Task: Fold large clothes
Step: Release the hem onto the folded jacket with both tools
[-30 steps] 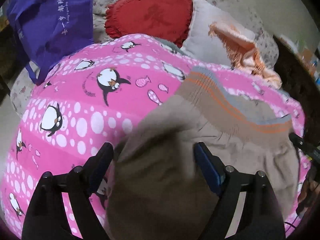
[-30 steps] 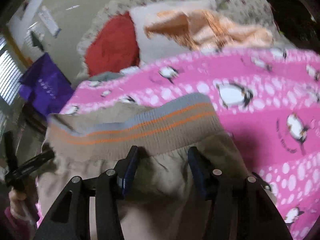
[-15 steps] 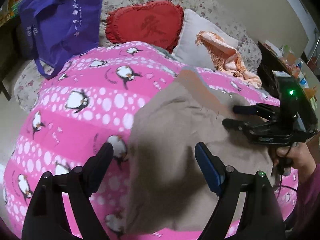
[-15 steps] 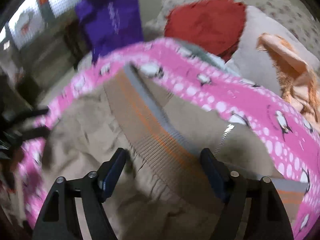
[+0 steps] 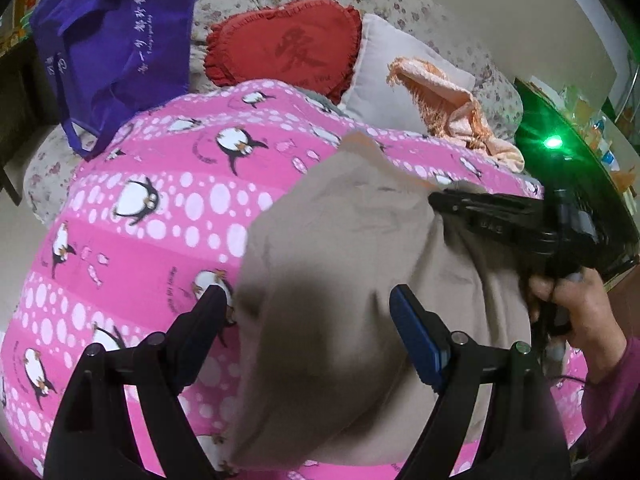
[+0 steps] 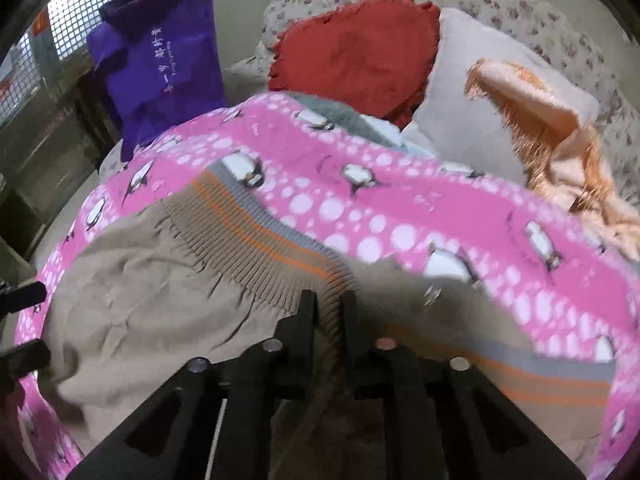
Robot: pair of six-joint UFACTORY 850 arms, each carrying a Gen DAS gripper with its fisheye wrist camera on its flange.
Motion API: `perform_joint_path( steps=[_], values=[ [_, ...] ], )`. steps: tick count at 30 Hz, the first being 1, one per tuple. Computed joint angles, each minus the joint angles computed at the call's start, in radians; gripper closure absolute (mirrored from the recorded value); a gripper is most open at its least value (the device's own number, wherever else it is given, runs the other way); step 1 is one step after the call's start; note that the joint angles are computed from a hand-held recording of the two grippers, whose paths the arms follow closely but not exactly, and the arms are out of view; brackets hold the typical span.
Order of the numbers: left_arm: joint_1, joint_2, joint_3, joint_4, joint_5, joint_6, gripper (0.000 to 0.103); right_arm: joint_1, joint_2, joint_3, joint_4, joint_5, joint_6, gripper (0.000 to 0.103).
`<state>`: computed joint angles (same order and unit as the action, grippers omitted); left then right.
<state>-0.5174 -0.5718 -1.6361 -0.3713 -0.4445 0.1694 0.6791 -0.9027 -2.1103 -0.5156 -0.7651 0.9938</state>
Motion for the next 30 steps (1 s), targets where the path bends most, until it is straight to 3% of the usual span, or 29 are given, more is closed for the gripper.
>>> perform_joint_path(
  steps=[3,8,10,13,15,18,21,22,24,27,30],
  values=[
    [-0.011,-0.009,-0.004,0.058,0.009,-0.042,0.019,0.013,0.125,0.168,-0.036,0.083,0.114,0.054],
    [-0.020,-0.031,-0.017,0.160,0.015,-0.148,0.019,0.048,0.370,0.510,-0.215,0.154,0.367,0.052],
    [-0.022,-0.046,-0.028,0.206,0.003,-0.198,0.019,0.051,0.402,0.574,-0.190,0.102,0.341,0.055],
    [-0.031,-0.067,-0.039,0.269,-0.003,-0.245,0.019,0.058,0.378,0.591,-0.228,-0.116,0.355,0.056],
    [-0.034,-0.077,-0.049,0.290,-0.004,-0.270,0.019,0.048,0.369,0.611,-0.259,-0.171,0.384,0.056],
    [-0.033,-0.076,-0.058,0.328,-0.019,-0.327,0.019,0.029,0.439,0.691,-0.242,-0.063,0.516,0.052],
    [-0.028,-0.033,-0.013,0.301,0.012,-0.307,0.019,0.059,0.523,0.754,-0.266,0.037,0.589,0.051],
    [-0.028,-0.019,0.002,0.294,0.021,-0.294,0.019,0.079,0.542,0.765,-0.267,0.050,0.585,0.045],
    [-0.032,0.017,0.045,0.291,0.048,-0.269,0.019,0.126,0.552,0.766,-0.272,0.023,0.576,0.039],
    [-0.046,0.055,0.099,0.350,0.082,-0.300,0.019,0.185,0.552,0.776,-0.250,0.014,0.529,0.039],
    [-0.061,0.070,0.134,0.442,0.085,-0.365,0.019,0.225,0.492,0.746,-0.193,-0.138,0.456,0.039]
  ],
)
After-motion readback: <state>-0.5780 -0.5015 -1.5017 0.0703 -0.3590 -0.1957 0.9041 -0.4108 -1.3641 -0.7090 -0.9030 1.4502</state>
